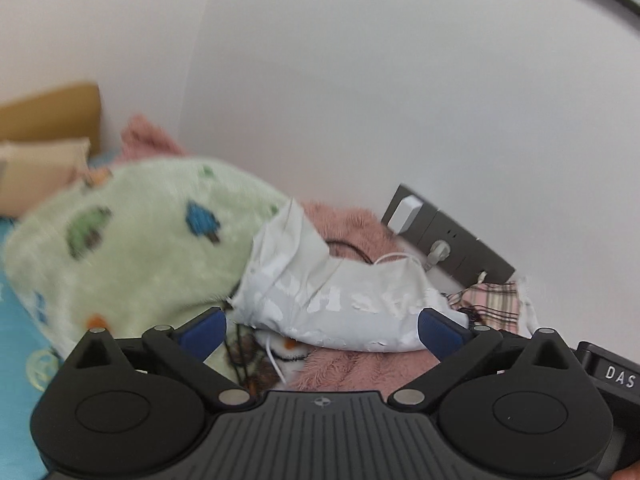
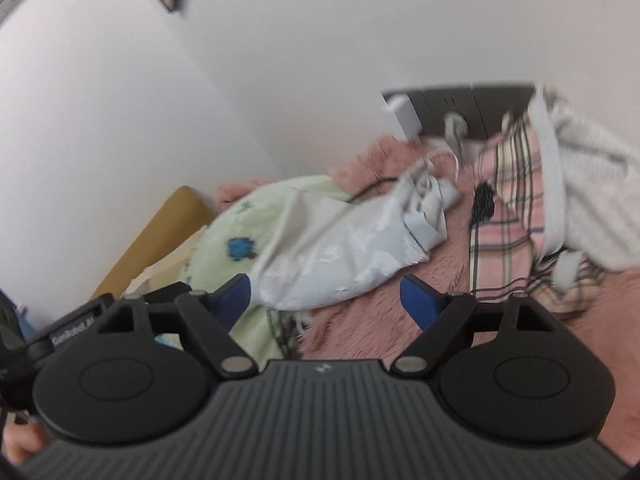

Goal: Fold clothes
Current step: 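Lower the folded shirt onto the pink blanket and open both grippers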

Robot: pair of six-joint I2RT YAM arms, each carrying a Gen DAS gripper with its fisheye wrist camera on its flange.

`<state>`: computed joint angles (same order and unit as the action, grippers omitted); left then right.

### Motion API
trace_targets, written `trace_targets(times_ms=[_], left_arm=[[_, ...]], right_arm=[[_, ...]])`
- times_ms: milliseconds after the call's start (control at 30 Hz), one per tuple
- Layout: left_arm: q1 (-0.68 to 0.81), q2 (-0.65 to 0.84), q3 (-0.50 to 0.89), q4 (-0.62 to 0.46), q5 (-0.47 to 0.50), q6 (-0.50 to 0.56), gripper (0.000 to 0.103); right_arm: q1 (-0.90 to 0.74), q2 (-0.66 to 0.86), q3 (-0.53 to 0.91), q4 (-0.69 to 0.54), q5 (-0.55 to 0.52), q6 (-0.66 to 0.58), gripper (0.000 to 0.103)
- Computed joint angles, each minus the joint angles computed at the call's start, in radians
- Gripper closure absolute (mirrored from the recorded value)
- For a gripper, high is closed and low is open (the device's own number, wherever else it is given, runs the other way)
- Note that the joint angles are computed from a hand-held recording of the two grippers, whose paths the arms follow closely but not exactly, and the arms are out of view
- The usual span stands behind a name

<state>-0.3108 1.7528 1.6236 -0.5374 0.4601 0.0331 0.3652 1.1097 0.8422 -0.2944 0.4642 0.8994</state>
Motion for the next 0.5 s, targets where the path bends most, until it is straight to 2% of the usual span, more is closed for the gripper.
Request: trace_targets(times_ms=[133,300,500], left_arm=[[0.038,-0.208,-0.129,0.013,0.02,0.039,0.0],[0.083,-0.402,-0.212,-0.02,0.036,0.091,0.0],[0.122,-0.502,-0.248,-0.05,0.059,0.119,0.0]], right_arm=[[0.171,-0.054,0.103,-0.188,0.18,-0.016,0.019],[0.371,-0.043,0.245,-0.411,0.362,0.0,0.019],[0.534,-0.014,0.352,-0.585,0.518,0.096,0.019]])
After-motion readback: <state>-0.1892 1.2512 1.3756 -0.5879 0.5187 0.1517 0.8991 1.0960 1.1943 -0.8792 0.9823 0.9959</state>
